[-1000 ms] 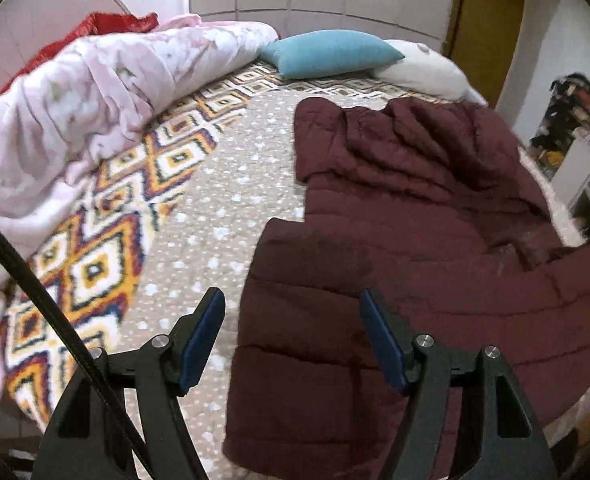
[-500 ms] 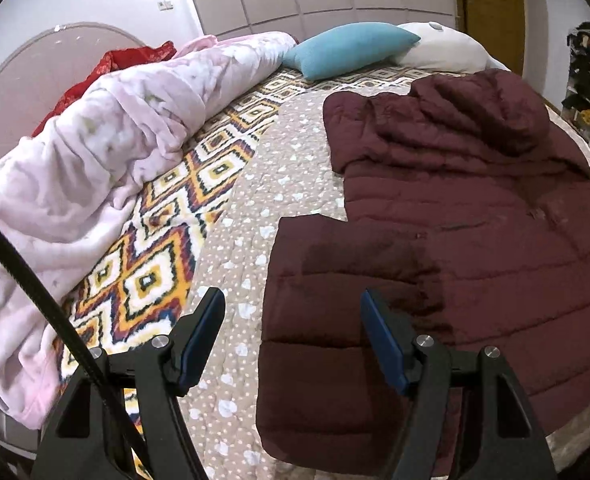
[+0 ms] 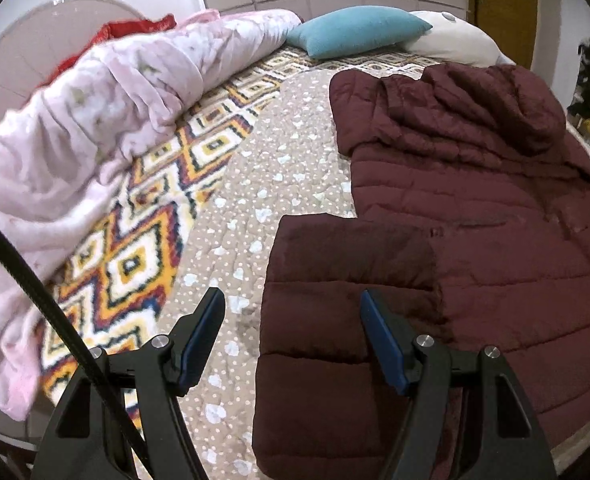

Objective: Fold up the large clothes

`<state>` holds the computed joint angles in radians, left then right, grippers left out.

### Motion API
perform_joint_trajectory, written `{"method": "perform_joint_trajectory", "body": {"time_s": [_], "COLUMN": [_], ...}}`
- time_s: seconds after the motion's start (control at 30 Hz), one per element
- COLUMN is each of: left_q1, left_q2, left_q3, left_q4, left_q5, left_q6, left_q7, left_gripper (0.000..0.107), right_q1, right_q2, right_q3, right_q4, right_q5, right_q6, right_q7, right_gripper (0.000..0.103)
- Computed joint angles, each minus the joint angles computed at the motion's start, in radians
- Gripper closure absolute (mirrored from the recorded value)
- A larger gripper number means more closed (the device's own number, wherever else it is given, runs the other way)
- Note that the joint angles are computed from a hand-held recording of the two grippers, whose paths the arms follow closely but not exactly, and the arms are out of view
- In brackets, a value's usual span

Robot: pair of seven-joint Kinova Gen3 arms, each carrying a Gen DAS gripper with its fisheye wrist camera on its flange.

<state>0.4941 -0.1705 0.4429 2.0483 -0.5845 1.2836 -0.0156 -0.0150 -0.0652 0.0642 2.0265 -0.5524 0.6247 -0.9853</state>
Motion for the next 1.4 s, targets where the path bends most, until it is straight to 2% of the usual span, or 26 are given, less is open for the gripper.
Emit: {"method": "perform_joint_trajectory", "body": {"time_s": [0.07, 0.17, 0.27, 0.4, 0.5, 0.57, 0.6, 0.73, 0.83, 0.93, 1.03, 1.1, 1.13, 1.17, 1.23, 1.3, 1.37, 1.4], "left_q1": [-0.005, -0.096, -0.094, -0.045, 0.041, 0.080, 0.082, 0.046, 0.022, 0.011, -0.046, -0.113, -0.141, -0.172, -0.237, -0.290, -0.346, -0.369], "left_q2": [-0.081, -0.214, -0.291, -0.305, -0.283, -0.262, -0.242, -0.204, -0.202, -0.212, -0.205, -0.200, -0.193, -0.186, -0.208, -0.253, -0.322, -0.353], "left_q3": [-0.062, -0.105, -0.242, -0.427, -0.566, -0.624, -0.626, -0.588, -0.578, -0.596, -0.560, -0.474, -0.428, -0.381, -0.289, -0.196, -0.107, -0.082], "left_q4": [0.040, 0.110, 0.173, 0.233, 0.258, 0.276, 0.274, 0.251, 0.248, 0.264, 0.268, 0.261, 0.245, 0.224, 0.200, 0.182, 0.145, 0.128], "left_q5": [0.033, 0.096, 0.154, 0.272, 0.360, 0.405, 0.410, 0.449, 0.488, 0.549, 0.620, 0.603, 0.571, 0.536, 0.486, 0.437, 0.415, 0.426], "left_q6": [-0.081, -0.202, -0.324, -0.487, -0.609, -0.690, -0.715, -0.729, -0.736, -0.759, -0.771, -0.761, -0.734, -0.693, -0.634, -0.583, -0.512, -0.489], "left_q7": [-0.037, -0.124, -0.243, -0.406, -0.528, -0.605, -0.625, -0.683, -0.729, -0.804, -0.877, -0.845, -0.804, -0.763, -0.682, -0.601, -0.559, -0.563], "left_gripper": [0.038, 0.038, 0.035, 0.035, 0.035, 0.034, 0.030, 0.029, 0.028, 0.028, 0.028, 0.032, 0.044, 0.049, 0.066, 0.072, 0.081, 0.082], "right_q1": [0.005, 0.019, 0.032, 0.063, 0.095, 0.121, 0.132, 0.164, 0.266, 0.380, 0.457, 0.428, 0.385, 0.339, 0.256, 0.212, 0.120, 0.073], "right_q2": [0.028, 0.046, 0.068, 0.105, 0.135, 0.153, 0.159, 0.194, 0.211, 0.199, 0.171, 0.131, 0.111, 0.089, 0.053, 0.007, -0.061, -0.096], "right_q3": [0.014, 0.007, -0.004, -0.015, -0.020, -0.022, -0.024, -0.046, -0.171, -0.310, -0.449, -0.487, -0.478, -0.463, -0.424, -0.399, -0.331, -0.295], "right_q4": [-0.006, 0.001, -0.002, -0.021, -0.048, -0.065, -0.071, -0.106, -0.125, -0.116, -0.106, -0.073, -0.052, -0.028, 0.002, 0.006, 0.029, 0.039], "right_q5": [-0.042, -0.087, -0.116, -0.170, -0.207, -0.237, -0.248, -0.251, -0.222, -0.204, -0.129, -0.047, -0.007, 0.034, 0.115, 0.185, 0.262, 0.300], "right_q6": [0.020, 0.032, 0.036, 0.068, 0.106, 0.137, 0.146, 0.179, 0.185, 0.183, 0.163, 0.089, 0.049, 0.008, -0.046, -0.044, -0.059, -0.065], "right_q7": [0.054, 0.117, 0.174, 0.229, 0.244, 0.256, 0.261, 0.254, 0.225, 0.238, 0.203, 0.156, 0.138, 0.106, 0.025, -0.057, -0.134, -0.164], "right_gripper": [0.026, 0.026, 0.026, 0.026, 0.026, 0.026, 0.026, 0.026, 0.026, 0.026, 0.026, 0.026, 0.029, 0.034, 0.064, 0.076, 0.079, 0.081]}}
